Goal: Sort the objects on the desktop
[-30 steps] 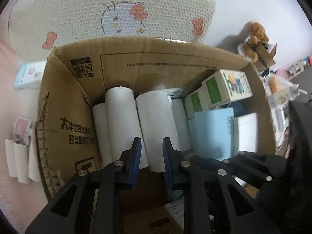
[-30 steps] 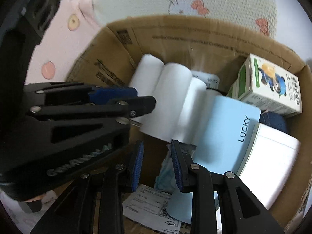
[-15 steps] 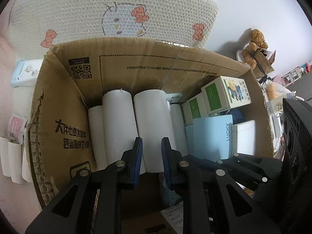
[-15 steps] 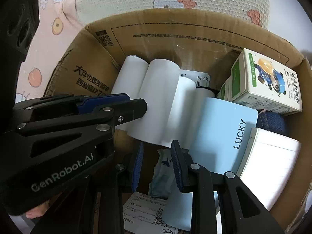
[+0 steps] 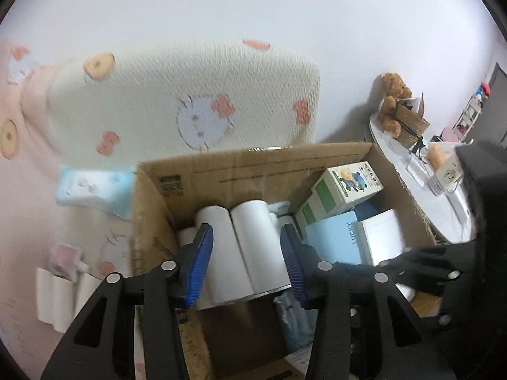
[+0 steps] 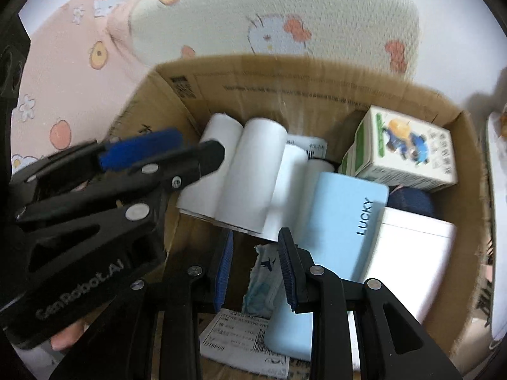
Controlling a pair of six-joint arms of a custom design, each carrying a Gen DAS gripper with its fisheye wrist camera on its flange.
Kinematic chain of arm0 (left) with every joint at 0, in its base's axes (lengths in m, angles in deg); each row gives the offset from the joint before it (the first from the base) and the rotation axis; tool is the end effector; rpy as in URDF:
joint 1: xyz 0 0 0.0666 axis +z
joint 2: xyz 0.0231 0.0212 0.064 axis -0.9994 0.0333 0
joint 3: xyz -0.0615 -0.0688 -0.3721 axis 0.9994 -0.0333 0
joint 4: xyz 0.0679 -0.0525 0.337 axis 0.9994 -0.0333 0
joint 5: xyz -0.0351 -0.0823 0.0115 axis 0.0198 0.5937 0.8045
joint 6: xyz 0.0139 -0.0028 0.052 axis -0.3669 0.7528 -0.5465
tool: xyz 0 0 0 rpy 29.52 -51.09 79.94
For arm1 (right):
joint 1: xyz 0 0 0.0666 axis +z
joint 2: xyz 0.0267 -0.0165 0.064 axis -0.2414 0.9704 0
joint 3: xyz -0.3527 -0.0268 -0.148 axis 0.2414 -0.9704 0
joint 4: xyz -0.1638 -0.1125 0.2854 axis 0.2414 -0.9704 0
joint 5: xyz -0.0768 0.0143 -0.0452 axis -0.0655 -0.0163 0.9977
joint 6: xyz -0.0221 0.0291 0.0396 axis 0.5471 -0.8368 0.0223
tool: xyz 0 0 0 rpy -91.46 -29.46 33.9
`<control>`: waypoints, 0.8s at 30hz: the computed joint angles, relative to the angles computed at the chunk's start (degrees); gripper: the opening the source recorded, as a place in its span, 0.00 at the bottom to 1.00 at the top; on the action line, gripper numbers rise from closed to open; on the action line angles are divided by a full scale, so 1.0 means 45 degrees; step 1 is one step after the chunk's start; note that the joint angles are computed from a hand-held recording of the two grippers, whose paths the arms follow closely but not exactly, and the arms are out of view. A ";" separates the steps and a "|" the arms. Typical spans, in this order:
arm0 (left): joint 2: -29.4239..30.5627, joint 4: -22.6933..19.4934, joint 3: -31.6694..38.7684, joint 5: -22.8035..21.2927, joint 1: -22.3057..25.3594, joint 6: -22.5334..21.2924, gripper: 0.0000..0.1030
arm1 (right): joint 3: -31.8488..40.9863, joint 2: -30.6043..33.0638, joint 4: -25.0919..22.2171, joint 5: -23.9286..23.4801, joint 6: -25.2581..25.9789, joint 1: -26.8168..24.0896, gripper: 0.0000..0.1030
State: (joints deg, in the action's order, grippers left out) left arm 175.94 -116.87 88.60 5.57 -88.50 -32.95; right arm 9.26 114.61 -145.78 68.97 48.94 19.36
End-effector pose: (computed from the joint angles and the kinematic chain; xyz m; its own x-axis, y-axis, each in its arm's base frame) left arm 0.4518 -0.0208 0.4808 -0.6630 0.4086 -0.6273 0.6151 0.7749 -0.1453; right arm 0.3333 0.2199 0.5122 -0.8905 -0.2710 -0.3655 -0.3369 0.9326 0.1292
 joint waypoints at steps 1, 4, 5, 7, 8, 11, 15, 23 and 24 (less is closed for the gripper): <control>-0.0214 0.0084 -0.0172 0.0061 0.0081 -0.0158 0.48 | 0.0148 -0.0057 -0.0086 0.0377 -0.0039 0.0227 0.24; -0.0362 -0.0098 -0.0195 0.0315 0.0407 -0.0541 0.50 | 0.0733 -0.0011 -0.0451 0.1342 -0.0032 0.0752 0.24; -0.0407 -0.0018 -0.0193 0.0360 0.0516 -0.0574 0.51 | 0.0847 0.0000 -0.0478 0.1564 0.0087 0.0845 0.25; -0.0621 0.0312 -0.0382 0.0347 0.0755 -0.0649 0.52 | 0.0653 -0.0151 -0.0295 0.1861 0.0381 0.0857 0.26; -0.0642 0.0315 -0.0352 0.0369 0.0879 -0.0766 0.53 | 0.0822 0.0009 -0.0293 0.1984 0.0424 0.0882 0.29; -0.0678 -0.0070 -0.0167 0.0508 0.1254 -0.1237 0.54 | 0.1105 -0.0104 -0.0771 0.2615 0.0283 0.1254 0.37; -0.0786 -0.0448 0.0002 0.0961 0.1660 -0.1594 0.58 | 0.1411 -0.0142 -0.1216 0.3312 0.0185 0.1468 0.38; -0.1015 -0.0028 0.0122 0.0580 0.2215 -0.1666 0.61 | 0.1411 -0.0680 -0.1126 0.4289 0.0226 0.1913 0.48; -0.1000 0.0066 0.0152 0.0479 0.2266 -0.1620 0.61 | 0.1346 -0.0739 -0.0991 0.4420 0.0283 0.1963 0.50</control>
